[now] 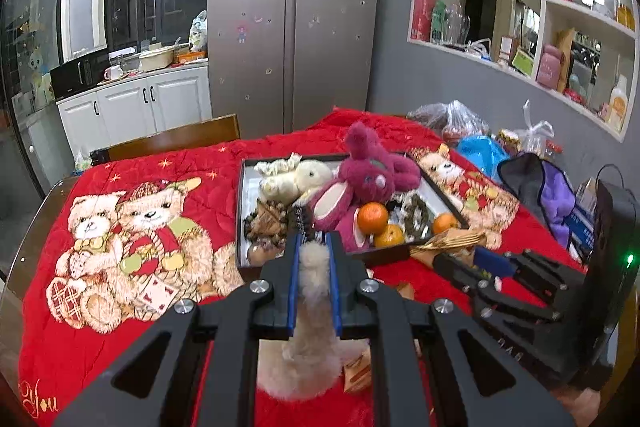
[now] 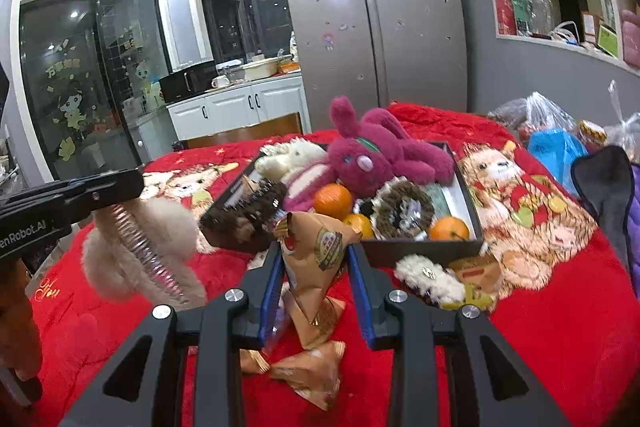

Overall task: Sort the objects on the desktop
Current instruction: 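Carry the snack packet and beige plush over the black tray with both grippers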

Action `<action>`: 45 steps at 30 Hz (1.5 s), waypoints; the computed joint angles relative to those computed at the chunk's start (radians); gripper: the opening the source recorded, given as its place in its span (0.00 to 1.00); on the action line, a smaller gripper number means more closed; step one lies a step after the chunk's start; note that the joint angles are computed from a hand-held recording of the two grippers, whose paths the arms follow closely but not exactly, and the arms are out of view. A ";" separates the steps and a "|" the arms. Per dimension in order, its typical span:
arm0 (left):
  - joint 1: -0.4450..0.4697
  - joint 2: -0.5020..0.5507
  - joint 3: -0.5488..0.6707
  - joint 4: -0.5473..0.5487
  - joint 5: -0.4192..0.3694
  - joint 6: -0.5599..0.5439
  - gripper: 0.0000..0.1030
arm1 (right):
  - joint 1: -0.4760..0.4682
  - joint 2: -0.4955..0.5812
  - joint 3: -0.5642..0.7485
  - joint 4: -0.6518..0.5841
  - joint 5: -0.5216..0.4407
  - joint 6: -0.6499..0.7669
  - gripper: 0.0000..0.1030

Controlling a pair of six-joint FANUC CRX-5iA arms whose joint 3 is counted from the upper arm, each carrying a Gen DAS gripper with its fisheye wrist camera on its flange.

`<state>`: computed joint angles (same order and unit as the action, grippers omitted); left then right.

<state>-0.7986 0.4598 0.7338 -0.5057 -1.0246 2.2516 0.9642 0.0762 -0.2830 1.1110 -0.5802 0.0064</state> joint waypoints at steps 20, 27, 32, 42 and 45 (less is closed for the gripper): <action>0.108 0.373 0.614 0.037 -0.186 -0.151 0.13 | -0.061 0.283 0.505 -0.348 -0.123 0.442 0.32; 0.116 0.382 0.616 -0.023 -0.204 -0.145 0.13 | -0.080 0.334 0.556 -0.439 -0.077 0.506 0.32; 0.108 0.379 0.612 -0.065 -0.215 -0.142 0.13 | -0.081 0.351 0.572 -0.485 -0.110 0.566 0.32; 0.103 0.457 0.737 -0.048 -0.297 -0.211 0.13 | -0.084 0.355 0.583 -0.525 -0.119 0.598 0.32; 0.102 0.496 0.805 -0.047 -0.335 -0.237 0.13 | -0.085 0.362 0.593 -0.535 -0.126 0.613 0.32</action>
<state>-0.6966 0.9561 1.5387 -0.5522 -1.3595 2.0144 0.8790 0.4383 0.3101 0.5758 -0.7062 0.6195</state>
